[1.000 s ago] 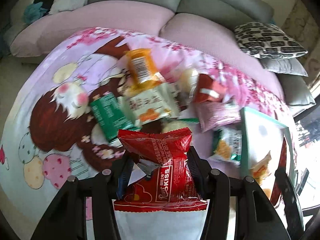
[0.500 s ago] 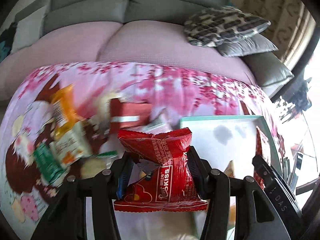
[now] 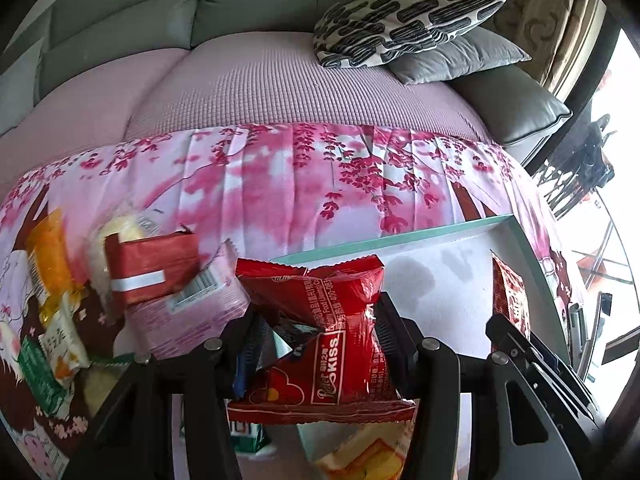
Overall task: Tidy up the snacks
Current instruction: 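Open the left tool to drop the Rosekiss packet into the tray, then lower the red gold-printed packet into the tray and open the right tool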
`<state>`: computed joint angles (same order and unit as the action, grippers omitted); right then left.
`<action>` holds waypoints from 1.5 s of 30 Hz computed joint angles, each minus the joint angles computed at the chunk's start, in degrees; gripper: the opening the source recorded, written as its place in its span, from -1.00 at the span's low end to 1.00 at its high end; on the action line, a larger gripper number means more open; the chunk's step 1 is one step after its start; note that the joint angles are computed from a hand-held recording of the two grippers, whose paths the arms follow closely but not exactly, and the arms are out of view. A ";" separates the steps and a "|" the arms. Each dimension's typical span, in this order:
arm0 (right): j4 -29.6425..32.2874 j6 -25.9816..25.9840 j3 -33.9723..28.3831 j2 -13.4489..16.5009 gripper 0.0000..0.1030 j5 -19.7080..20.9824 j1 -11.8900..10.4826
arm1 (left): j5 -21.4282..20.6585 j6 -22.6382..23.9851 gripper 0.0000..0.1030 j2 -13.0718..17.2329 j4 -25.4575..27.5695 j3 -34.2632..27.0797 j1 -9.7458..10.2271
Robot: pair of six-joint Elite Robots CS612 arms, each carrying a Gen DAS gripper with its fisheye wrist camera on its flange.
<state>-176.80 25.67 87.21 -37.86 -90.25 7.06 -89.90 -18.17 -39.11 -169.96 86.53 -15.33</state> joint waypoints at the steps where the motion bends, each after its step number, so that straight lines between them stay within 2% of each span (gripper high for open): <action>1: 0.43 -0.09 -0.20 0.10 -0.08 -0.11 -0.06 | -0.08 -0.13 0.06 0.30 0.48 -0.46 -0.02; 11: 4.00 0.64 -1.35 0.77 -0.08 -1.10 -0.73 | -1.20 2.43 0.07 1.59 2.78 -2.22 -0.59; 23: 4.75 0.28 -1.36 0.68 -0.08 -1.02 -0.74 | -1.71 2.61 0.07 0.99 2.95 -1.57 -0.63; 25: 4.57 0.15 -1.31 0.63 -0.08 -1.07 -0.71 | -1.73 2.55 0.10 0.94 3.26 -1.55 -0.62; 27: 4.41 -0.03 -1.30 0.63 -0.08 -0.87 -0.73 | -1.52 2.20 0.40 0.87 3.39 -1.48 -0.61; 35: 4.74 -0.43 -1.34 0.66 -0.08 -0.63 -0.81 | 0.99 0.98 0.47 -0.01 3.38 -0.69 -0.74; 38: 4.49 -0.74 -1.35 0.69 -0.03 -0.84 -0.75 | 2.88 -0.52 0.58 -0.32 4.27 -0.55 -0.77; 39: 4.15 -0.80 -1.30 0.70 0.14 -0.57 -0.79 | 3.51 -1.02 0.59 -0.42 4.22 -0.42 -0.79; 41: 3.71 -0.98 -1.29 0.72 0.35 -0.68 -0.80 | 4.56 -2.16 0.61 -0.58 4.14 -0.26 -0.74; 43: 3.52 -1.40 -1.27 0.75 0.40 -0.70 -0.75 | 4.98 -2.77 0.77 -0.62 4.46 -0.29 -0.63; 45: 3.02 -1.55 -1.26 0.83 0.61 -0.94 -0.66 | 5.72 -3.07 0.79 -0.61 5.03 -0.33 -0.56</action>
<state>-173.79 24.12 85.95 -37.03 -91.19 6.39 -84.18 -21.24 -39.72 -164.93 86.20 -15.89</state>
